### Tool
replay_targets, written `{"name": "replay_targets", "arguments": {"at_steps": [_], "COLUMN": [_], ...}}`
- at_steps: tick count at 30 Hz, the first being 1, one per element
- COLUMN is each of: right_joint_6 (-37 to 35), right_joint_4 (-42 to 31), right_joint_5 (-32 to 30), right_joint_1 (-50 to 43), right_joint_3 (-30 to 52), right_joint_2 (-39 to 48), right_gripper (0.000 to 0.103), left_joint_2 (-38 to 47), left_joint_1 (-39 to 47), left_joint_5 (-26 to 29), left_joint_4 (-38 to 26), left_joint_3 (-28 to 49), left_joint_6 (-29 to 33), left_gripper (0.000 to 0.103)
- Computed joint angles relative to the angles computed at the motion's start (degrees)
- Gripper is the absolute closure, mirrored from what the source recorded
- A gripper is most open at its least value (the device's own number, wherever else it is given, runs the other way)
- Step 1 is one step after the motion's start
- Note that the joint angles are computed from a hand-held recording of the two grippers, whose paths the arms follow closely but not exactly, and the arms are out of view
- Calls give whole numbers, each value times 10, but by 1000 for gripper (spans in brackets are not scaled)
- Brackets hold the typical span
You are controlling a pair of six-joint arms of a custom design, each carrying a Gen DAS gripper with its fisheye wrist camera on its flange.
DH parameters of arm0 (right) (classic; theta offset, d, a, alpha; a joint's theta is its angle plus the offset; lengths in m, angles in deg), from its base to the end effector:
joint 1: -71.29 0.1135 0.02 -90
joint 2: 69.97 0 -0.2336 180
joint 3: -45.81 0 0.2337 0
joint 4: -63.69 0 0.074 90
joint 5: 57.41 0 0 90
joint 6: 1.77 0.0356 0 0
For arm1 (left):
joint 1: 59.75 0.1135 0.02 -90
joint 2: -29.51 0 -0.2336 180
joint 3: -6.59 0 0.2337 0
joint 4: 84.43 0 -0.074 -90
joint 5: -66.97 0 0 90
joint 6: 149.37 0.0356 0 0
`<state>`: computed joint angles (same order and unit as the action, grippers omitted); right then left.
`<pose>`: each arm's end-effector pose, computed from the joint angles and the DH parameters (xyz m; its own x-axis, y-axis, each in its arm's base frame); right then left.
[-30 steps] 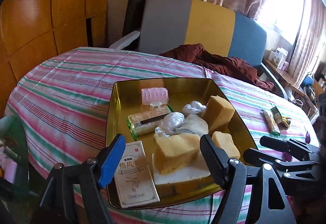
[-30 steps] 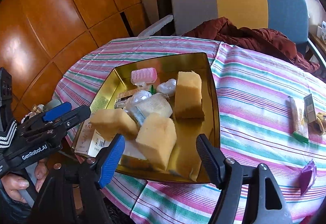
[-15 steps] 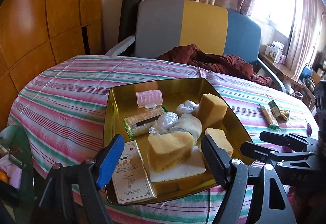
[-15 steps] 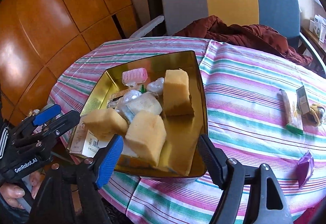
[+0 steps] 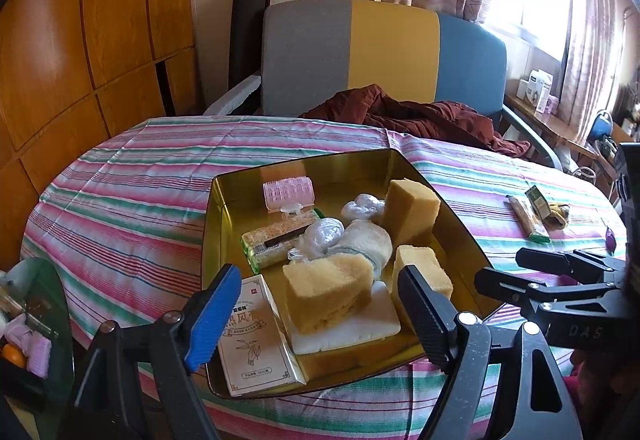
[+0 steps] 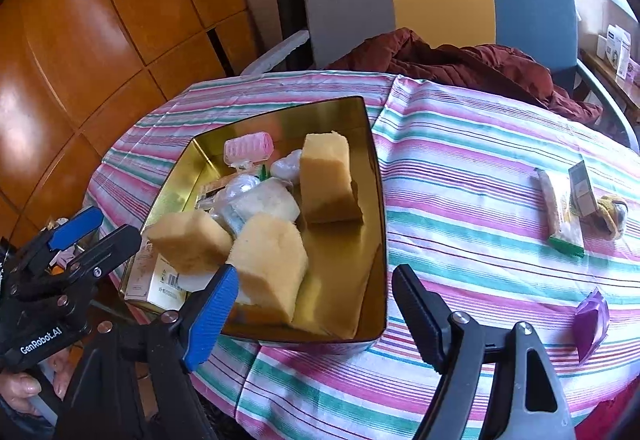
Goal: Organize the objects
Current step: 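Withdraw both open tools from the tray toward the purple pouch and snack bag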
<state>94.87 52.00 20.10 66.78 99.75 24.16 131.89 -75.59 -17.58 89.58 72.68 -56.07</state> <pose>0.2822 -0.0145 0.1101 -0.7855 0.1752 -0.5935 0.0347 0.9701 0.2404 0.3256 -0.0959 0.1297 -0.6266 0.2373 -0.7423 0.3760 0.9264 -0.0212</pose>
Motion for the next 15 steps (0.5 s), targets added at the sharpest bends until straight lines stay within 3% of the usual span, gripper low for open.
{"name": "replay_targets", "arguments": {"at_steps": [6, 15], "right_joint_6": [-5, -35], "right_joint_4": [-8, -49], "right_joint_5": [8, 12], "right_joint_1": [-26, -136], "right_joint_3": [-1, 21], "right_joint_2": [-7, -3], "right_gripper": [23, 23], "left_joint_2": [-5, -6], "left_joint_1": [-11, -39], "left_joint_5": [-15, -24], "left_joint_4": [6, 0], "left_joint_3": [-4, 2], "left_joint_6": [8, 19], "left_gripper": [22, 22]}}
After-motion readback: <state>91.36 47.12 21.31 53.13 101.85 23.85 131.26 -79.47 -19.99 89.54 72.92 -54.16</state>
